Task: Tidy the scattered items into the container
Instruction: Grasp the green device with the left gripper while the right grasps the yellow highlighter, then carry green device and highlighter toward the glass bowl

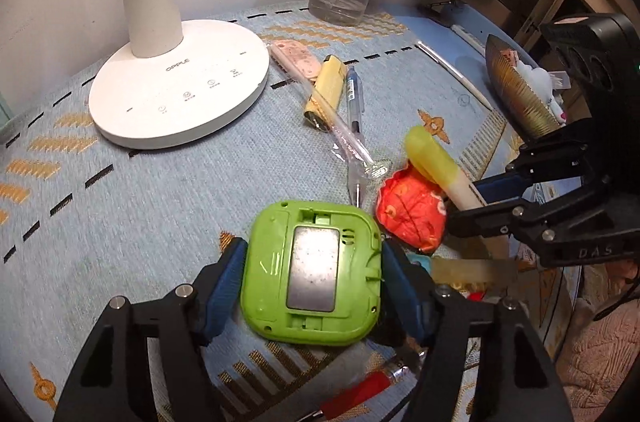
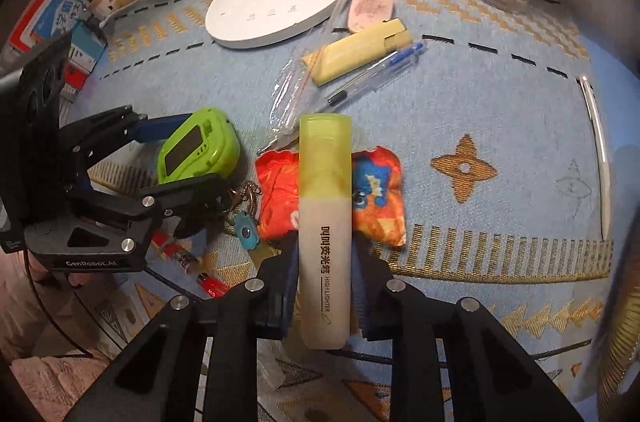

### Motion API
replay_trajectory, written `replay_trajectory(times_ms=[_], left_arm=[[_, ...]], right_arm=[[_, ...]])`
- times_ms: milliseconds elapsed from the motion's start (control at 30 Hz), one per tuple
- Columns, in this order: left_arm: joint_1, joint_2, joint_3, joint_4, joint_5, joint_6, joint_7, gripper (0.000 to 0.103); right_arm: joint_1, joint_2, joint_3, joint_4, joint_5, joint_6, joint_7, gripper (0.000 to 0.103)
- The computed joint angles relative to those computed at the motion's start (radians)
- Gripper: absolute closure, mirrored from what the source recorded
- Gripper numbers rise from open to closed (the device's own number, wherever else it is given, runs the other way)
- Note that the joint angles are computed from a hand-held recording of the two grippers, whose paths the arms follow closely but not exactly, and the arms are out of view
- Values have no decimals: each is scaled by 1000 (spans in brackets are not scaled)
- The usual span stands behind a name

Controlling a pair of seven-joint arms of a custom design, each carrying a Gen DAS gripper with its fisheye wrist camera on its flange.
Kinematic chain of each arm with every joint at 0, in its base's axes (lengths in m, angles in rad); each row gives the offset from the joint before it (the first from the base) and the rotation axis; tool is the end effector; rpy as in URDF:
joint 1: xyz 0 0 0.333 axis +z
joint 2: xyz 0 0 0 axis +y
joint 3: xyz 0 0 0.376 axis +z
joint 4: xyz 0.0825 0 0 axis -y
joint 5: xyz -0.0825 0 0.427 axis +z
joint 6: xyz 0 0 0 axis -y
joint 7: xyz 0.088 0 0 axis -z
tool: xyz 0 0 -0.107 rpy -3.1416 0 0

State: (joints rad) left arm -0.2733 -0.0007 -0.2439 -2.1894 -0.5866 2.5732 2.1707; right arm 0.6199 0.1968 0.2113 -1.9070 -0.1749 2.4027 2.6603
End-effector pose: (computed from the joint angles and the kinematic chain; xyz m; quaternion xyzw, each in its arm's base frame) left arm 0.5245 -0.2878 0.4605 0.4154 -0.8685 0.2705 0.0004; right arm 0.4647 0.4954 0.4662 -0.6412 0.7508 -0.0209 0.1575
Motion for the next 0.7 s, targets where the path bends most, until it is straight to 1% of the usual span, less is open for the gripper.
replay_trajectory(times_ms=[200, 267, 367, 467, 567, 700], left_arm=[[20, -48, 21, -41, -33, 7, -62, 38], [25, -71, 28, -57, -36, 17, -81, 38], [30, -103, 35, -77, -34, 30, -112, 38], [32, -130, 40, -90, -15, 28, -139, 38], [24, -156, 42, -98, -14, 30, -150, 39], [6, -185, 37, -101, -14, 38, -164, 39]], right_arm=[[-1, -45, -11, -60, -22, 68, 112, 78], [-2, -59, -13, -74, -38, 77, 149, 78], [-12, -71, -15, -76, -50, 86, 170, 78], [-9, -104, -12, -98, -96, 102, 198, 78], [-5, -110, -7, -89, -142, 87, 234, 78], [-2, -145, 3, -102, -166, 51, 252, 78]])
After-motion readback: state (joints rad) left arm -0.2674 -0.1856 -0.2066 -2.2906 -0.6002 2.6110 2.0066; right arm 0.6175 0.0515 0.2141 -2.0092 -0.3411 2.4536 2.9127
